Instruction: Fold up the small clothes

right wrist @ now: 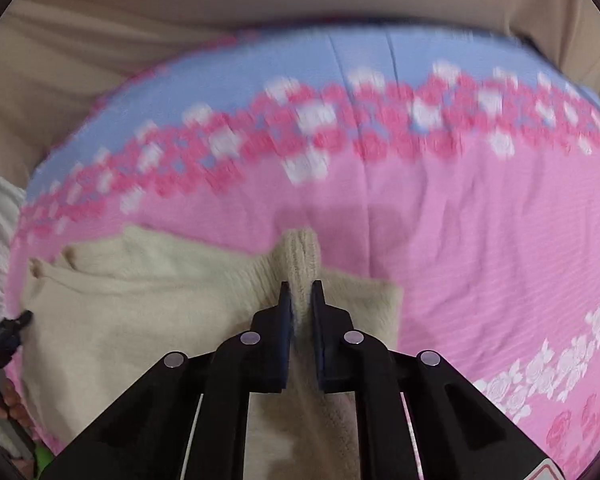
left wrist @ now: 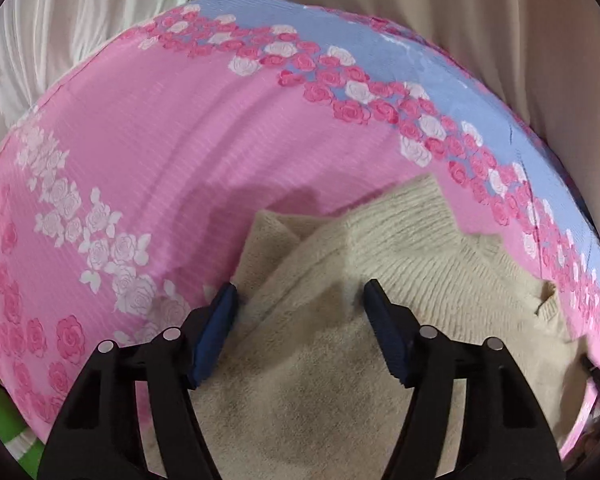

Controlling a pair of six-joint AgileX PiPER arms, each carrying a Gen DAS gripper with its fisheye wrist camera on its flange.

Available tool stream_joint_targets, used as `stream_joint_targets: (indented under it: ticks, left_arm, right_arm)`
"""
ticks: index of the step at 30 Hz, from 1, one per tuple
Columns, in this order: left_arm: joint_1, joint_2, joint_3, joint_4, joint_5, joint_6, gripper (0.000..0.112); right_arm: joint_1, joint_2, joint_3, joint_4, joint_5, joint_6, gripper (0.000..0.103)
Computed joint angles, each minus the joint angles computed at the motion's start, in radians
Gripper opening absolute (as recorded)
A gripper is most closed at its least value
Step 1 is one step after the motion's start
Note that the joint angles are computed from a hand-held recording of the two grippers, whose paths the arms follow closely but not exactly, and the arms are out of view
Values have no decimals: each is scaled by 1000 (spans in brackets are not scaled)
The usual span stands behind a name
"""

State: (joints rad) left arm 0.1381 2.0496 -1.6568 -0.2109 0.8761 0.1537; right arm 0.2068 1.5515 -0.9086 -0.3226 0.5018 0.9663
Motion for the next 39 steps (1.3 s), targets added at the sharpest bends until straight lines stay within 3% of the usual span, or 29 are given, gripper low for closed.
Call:
stream_joint_targets:
  ticks: [3,7,9,11,13,16,19,20,22,24,26,28,30,34,36,39]
  left_arm:
    - [0,7,6,11,-12,10,65]
    - [-1,15,18,17,-28,-10,70]
    - [0,10,21,21,-24,-14,71]
    - [17,-14,26,-16,-16,4,69]
    - [27,-37,38,-44,-34,25,69]
    - [18,0,-12,-24,-4,5,69]
    - [7,51,-64,-20,31,-1,71]
    - [-4,65,-70,2,22,-10,69]
    - [-17,72,-67,-4,-4,15,51]
    - [-26,58,-72,-10,-3,13,35]
    - [-42,58,-88,40,-22,-28,35]
    - [-47,94,-132,74,3,-49,41]
    - [-30,86,-137,45,28,-29,42]
    - [8,-85,37,-49,0,92,42]
    - [-4,-170,145,-38,-34,129,46]
    - [-48,-281,321,1,-94,153,49]
  right_arm:
    - [-33,2,-29,1,-13,-6,8]
    - [-99,227,-85,141,-12,-219,11]
    - [-88,164,-67,112,2,-121,18]
    - [-35,6,26,13,-44,46,19]
    - [34,-95,94,-92,-38,179,32]
    - [105,-146,180,-110,-16,233,37]
    - [103,-137,245,-28,-68,205,42]
    - [88,-106,250,8,-106,164,42]
    - [83,-51,217,17,-98,124,5]
    - [90,-80,208,-76,-100,226,4]
    - [89,-84,190,-142,-82,274,5]
    - [68,-48,163,-80,-30,200,9]
    - [95,-116,184,-74,-5,215,11]
    - [297,-289,234,-172,97,381,11]
    - [376,-268,245,-172,133,415,12]
    - [415,-121,274,-155,134,402,8]
